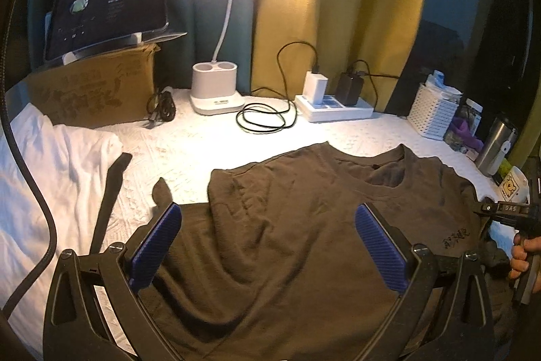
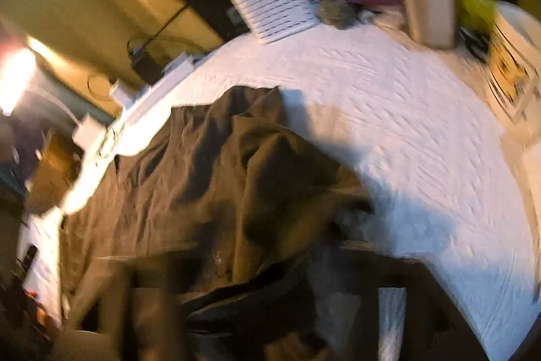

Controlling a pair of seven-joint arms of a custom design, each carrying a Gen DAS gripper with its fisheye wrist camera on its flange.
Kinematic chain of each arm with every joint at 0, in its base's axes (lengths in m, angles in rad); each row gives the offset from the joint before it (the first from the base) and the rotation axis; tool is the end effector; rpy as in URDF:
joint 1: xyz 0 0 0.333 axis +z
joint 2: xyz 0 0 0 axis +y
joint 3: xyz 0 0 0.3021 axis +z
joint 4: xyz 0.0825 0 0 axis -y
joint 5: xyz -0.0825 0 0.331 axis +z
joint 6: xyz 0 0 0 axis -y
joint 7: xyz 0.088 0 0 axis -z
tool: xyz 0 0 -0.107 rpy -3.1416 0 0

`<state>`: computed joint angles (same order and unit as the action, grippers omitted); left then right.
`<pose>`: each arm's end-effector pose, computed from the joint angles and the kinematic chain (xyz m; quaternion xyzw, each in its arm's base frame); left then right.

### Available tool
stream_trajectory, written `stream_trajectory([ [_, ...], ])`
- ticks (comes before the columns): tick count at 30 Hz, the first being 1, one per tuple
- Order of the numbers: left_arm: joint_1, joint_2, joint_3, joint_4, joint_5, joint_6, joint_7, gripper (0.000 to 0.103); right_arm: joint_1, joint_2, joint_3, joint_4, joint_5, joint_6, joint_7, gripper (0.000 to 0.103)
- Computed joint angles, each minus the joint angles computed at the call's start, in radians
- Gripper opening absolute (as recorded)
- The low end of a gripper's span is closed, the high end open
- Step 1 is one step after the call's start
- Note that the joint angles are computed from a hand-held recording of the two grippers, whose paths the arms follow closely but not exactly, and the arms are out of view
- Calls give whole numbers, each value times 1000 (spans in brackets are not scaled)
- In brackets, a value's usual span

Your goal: Fold small clothes

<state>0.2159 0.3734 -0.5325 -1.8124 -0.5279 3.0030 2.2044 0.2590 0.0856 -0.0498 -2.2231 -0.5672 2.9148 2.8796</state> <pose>0.6233 -0.1187 0.4647 -0.5177 0.7324 -0.4013 0.1857 0.5165 0.1440 0.4203 -0.4493 0.8341 -0.1509 0.2822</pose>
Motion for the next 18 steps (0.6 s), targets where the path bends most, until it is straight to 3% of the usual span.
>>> stream_trajectory([
  [5, 33, 7, -18, 1, -26, -2, 23, 101, 55, 70, 11, 124, -15, -77, -58, 24],
  [8, 50, 7, -25, 0, -50, -10, 38, 101, 65, 123, 37, 188, 103, -79, -186, 24],
  [12, 69, 0, -36, -7, -96, -7, 74, 102, 158, 195, 3, 336, 69, -265, -235, 25],
  [14, 72, -4, -35, -9, -119, -11, 87, 102, 176, 201, -4, 354, 54, -289, -250, 25],
  [16, 72, -9, -33, -14, -142, -11, 106, 102, 185, 184, -8, 341, 44, -287, -251, 38],
  [17, 71, -12, -32, -17, -154, -13, 115, 102, 196, 168, -17, 330, 13, -290, -230, 64],
  [18, 68, -14, -28, -18, -164, -15, 122, 101, 214, 137, -34, 307, -51, -291, -173, 81],
])
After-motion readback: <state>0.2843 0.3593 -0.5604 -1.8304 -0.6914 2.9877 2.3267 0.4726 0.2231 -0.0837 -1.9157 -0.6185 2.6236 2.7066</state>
